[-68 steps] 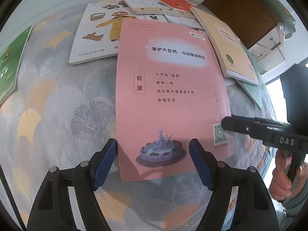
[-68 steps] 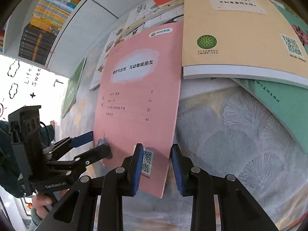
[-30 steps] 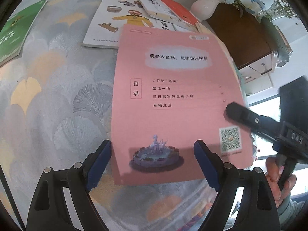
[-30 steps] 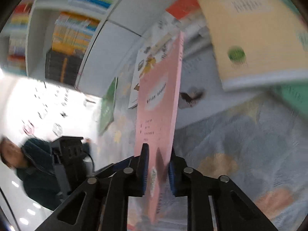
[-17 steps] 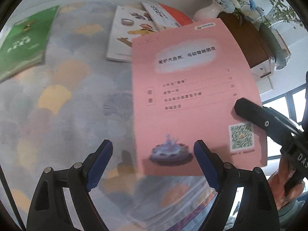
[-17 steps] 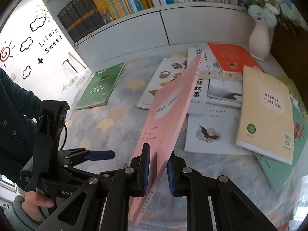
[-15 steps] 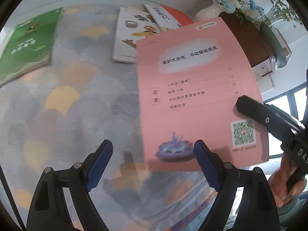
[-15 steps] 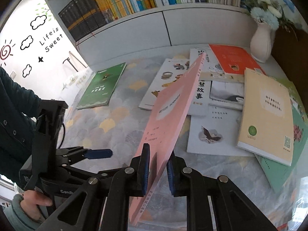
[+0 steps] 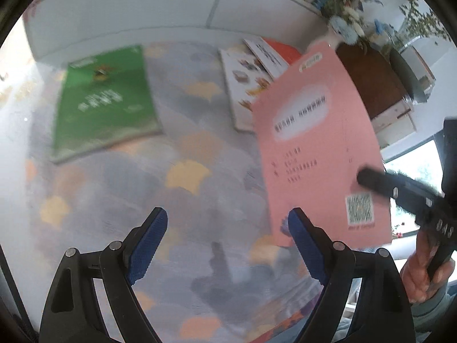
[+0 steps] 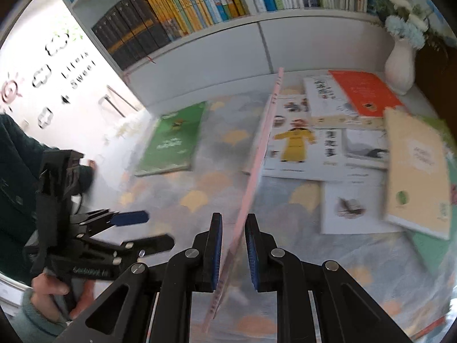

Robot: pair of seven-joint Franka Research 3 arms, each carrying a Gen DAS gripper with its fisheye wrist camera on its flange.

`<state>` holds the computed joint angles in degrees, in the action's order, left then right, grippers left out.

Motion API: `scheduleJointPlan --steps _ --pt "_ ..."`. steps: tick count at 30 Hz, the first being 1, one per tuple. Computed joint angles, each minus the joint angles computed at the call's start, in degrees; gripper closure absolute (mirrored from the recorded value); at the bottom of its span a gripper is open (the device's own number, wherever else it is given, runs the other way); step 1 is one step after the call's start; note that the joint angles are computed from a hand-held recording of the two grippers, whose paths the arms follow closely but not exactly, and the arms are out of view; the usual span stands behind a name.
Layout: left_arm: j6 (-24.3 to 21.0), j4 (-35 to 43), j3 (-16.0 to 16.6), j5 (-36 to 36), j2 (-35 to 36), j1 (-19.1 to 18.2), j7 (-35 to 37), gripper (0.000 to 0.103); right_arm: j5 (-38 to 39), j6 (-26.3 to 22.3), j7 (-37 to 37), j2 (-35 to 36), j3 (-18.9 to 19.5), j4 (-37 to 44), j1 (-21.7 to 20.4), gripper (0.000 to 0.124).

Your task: Organize books

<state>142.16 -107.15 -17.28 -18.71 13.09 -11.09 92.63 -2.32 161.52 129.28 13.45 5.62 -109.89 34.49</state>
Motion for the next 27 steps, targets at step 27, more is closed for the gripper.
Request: scheduleJointPlan --steps 27 --pt "-0.48 -7.87 2.84 0.68 -1.44 4.04 4.78 0.017 10.68 -12.31 -0.43 12.37 0.18 10.59 5.16 0.107"
